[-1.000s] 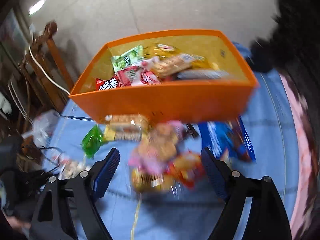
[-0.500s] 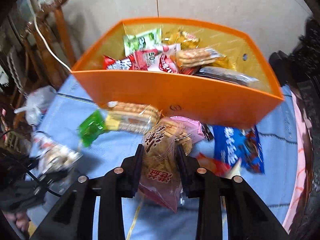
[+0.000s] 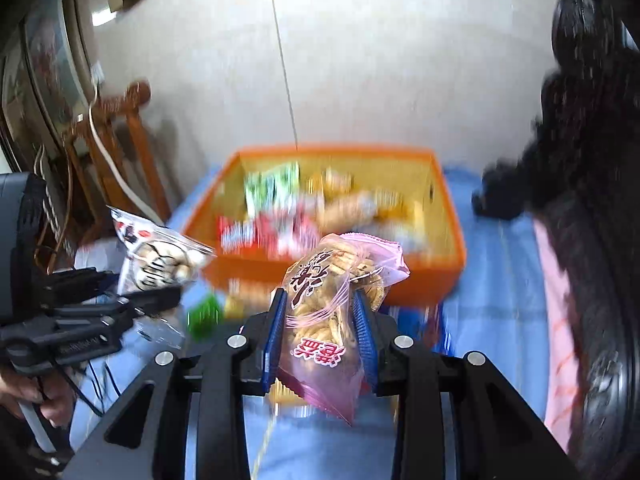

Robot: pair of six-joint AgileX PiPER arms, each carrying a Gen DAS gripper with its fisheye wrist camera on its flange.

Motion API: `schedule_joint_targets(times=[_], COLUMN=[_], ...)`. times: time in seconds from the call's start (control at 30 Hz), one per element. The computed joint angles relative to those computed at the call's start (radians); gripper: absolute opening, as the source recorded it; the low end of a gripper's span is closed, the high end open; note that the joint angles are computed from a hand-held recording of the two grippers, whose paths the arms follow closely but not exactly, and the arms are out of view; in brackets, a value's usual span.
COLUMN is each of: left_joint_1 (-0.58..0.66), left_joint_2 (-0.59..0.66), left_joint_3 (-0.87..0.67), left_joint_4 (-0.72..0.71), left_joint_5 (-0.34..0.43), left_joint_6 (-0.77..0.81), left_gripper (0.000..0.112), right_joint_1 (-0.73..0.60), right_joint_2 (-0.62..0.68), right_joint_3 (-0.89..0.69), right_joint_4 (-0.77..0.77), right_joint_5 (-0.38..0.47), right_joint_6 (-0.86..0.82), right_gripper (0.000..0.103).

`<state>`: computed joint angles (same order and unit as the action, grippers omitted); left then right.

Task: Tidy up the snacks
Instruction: 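Drop the peanut bag into the orange box while the right tool drops the pink cookie bag, then grasp the green snack bag with the left tool while the right tool grasps the yellow mini bread bag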

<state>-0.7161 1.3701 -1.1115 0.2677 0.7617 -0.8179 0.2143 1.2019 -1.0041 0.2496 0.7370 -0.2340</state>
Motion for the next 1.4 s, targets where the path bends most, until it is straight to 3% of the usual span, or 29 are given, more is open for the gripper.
schedule_joint_targets(times=[0.2, 0.27, 0.3, 0.33, 0.37, 0.4, 0.43, 0.5, 0.57, 0.7, 0.93, 1.17, 1.23, 1.27, 1.3, 1.33, 1.4], left_joint_1=[0.081, 0.103, 0.116, 0.121, 0.115, 0.097, 0.077, 0.054, 0.054, 0.044, 0.053, 0.078, 0.092, 0.110, 0.128, 0.146, 0.162], left_joint_2=[0.184, 0.230, 0.275, 0.304, 0.344, 0.387, 0.394, 0.366, 0.334, 0.243, 0.196, 0.275, 0.339, 0.346, 0.339, 0.324, 0.308], left_joint_3=[-0.274, -0.331, -0.382, -0.413, -0.453, -0.487, -0.480, -0.395, -0.307, -0.092, 0.164, 0.229, 0.223, 0.241, 0.249, 0.251, 0.242], left_joint_4=[0.032, 0.016, 0.021, 0.038, 0.093, 0.189, 0.244, 0.279, 0.229, 0.171, 0.125, 0.139, 0.159, 0.162, 0.143, 0.086, 0.035], left_joint_5=[0.094, 0.109, 0.128, 0.146, 0.189, 0.253, 0.276, 0.242, 0.191, 0.103, 0.008, -0.094, -0.118, -0.162, -0.189, -0.214, -0.206], left_joint_6=[0.068, 0.101, 0.111, 0.106, 0.072, 0.013, -0.019, -0.045, -0.030, -0.068, -0.096, -0.082, -0.083, -0.084, -0.072, -0.020, 0.057], left_gripper=[0.045, 0.048, 0.054, 0.064, 0.091, 0.099, 0.099, 0.099, 0.099, 0.099, 0.099, 0.099, 0.089, 0.076, 0.049, 0.036, 0.032], right_joint_1=[0.004, -0.016, -0.012, 0.001, 0.011, 0.021, 0.028, 0.036, 0.011, -0.044, -0.202, -0.253, -0.243, -0.239, -0.226, -0.221, -0.185], right_joint_2=[0.156, 0.230, 0.260, 0.277, 0.294, 0.289, 0.277, 0.236, 0.177, 0.076, -0.105, -0.151, -0.155, -0.154, -0.153, -0.147, -0.111], right_joint_3=[-0.183, -0.234, -0.257, -0.260, -0.262, -0.237, -0.212, -0.140, -0.036, 0.126, 0.369, 0.471, 0.474, 0.469, 0.468, 0.463, 0.457], right_joint_4=[0.025, 0.098, 0.084, 0.031, -0.063, -0.151, -0.199, -0.175, -0.122, -0.011, 0.215, 0.202, 0.191, 0.189, 0.186, 0.194, 0.216], right_joint_5=[-0.082, -0.098, -0.104, -0.135, -0.158, -0.186, -0.183, -0.193, -0.224, -0.202, -0.058, 0.022, 0.028, 0.031, 0.031, 0.037, 0.032], right_joint_6=[-0.013, -0.064, -0.042, 0.014, 0.104, 0.185, 0.227, 0.191, 0.103, -0.019, -0.238, -0.231, -0.214, -0.208, -0.195, -0.196, -0.195], right_gripper=[0.033, 0.035, 0.042, 0.072, 0.082, 0.087, 0.087, 0.087, 0.087, 0.087, 0.087, 0.087, 0.087, 0.087, 0.087, 0.087, 0.087])
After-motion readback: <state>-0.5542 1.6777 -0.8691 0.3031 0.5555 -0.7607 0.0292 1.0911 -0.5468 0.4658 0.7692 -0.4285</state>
